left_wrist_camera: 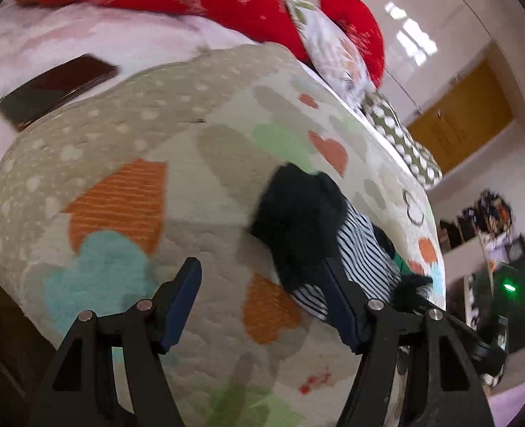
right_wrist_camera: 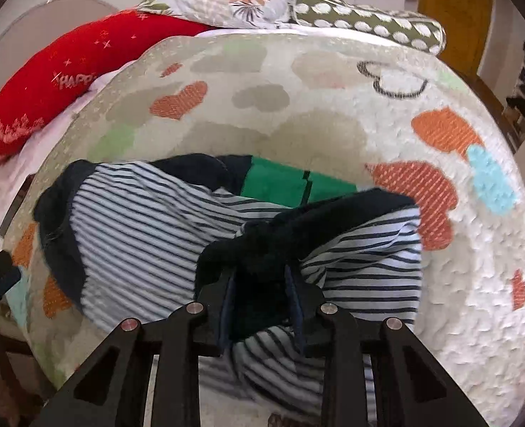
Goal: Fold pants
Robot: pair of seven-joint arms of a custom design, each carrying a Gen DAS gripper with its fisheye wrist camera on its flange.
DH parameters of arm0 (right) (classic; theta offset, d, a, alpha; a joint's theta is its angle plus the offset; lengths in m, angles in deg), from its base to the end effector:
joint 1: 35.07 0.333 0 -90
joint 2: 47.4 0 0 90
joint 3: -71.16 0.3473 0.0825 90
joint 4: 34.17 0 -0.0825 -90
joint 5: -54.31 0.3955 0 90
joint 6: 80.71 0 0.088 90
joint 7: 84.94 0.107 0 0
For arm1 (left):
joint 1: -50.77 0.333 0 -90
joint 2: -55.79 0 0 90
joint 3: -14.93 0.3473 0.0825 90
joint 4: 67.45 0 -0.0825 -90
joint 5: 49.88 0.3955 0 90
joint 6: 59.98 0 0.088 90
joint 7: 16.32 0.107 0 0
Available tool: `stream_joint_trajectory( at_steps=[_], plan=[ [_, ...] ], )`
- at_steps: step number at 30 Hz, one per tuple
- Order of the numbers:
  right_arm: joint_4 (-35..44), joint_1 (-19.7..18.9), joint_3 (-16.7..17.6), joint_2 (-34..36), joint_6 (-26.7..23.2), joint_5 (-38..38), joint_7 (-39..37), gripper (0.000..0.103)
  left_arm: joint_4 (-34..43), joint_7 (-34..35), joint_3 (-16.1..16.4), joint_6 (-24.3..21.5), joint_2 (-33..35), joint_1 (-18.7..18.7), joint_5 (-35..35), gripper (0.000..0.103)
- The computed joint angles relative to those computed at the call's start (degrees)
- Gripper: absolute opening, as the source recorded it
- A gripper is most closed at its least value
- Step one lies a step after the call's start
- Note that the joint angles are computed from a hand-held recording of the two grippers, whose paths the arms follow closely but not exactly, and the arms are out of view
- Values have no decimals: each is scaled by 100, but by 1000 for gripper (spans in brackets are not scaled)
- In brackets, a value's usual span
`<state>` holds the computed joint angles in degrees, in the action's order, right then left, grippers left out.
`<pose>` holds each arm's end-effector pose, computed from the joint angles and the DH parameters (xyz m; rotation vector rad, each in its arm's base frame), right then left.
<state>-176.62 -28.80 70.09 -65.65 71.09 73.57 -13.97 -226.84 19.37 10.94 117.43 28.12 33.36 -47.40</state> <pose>0.4687 0.0333 0.4792 -2.0199 1.7129 -0.3126 0.3708 -0.1503 0.4649 -2.3981 1.3802 -1.1439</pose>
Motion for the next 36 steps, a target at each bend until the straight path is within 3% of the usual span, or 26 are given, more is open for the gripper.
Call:
stream_joint_trajectory(
  at_steps=[2,4,6,8,11,16,22,25,26,27,29,33,36],
  plan=[
    [-17,54,-26,-310,-71,69,-74,30,-168,-119,41,317,33,67,-62,67],
    [117,229,-81,-513,-256,251,-257,39,-298,-203,204,513,57,-33,-117,67],
    [430,426,-113,-428,-620,459,-442,68,-402,-188,518,614,42,-291,-143,67],
    [819,613,-65,-157,-1034,656,-575,74,-441,-156,596,572,3,-323,-99,67],
    [1584,715,178,566,-1743,592,-376,74,-530,-148,602,642,-80,-283,-50,67],
    [2702,905,669,1677,-2323,-664,655,78,-684,-201,532,768,-197,-184,52,67],
    [3486,1498,712,2573,-2938,-2582,1993,82,-791,-239,670,1005,-207,-300,202,67],
    [3480,1726,673,2661,-3088,-3250,2118,80,-816,-289,657,1054,-237,-294,276,67],
    [3386,1746,668,2588,-3010,-3302,2054,66,-812,-299,638,1073,-237,-278,304,67],
    [3313,1754,658,2499,-2993,-3336,2062,44,-799,-304,598,1111,-229,-250,337,67],
    [3141,1740,634,2316,-2875,-3483,2116,33,-744,-297,486,1213,-188,-201,429,67],
    [2829,1513,602,1914,-2590,-2888,1711,29,-501,-97,790,1500,125,-597,836,71],
    [2831,1374,600,1794,-2558,-2351,1418,29,-210,36,758,1598,430,-678,1142,73]
  ],
)
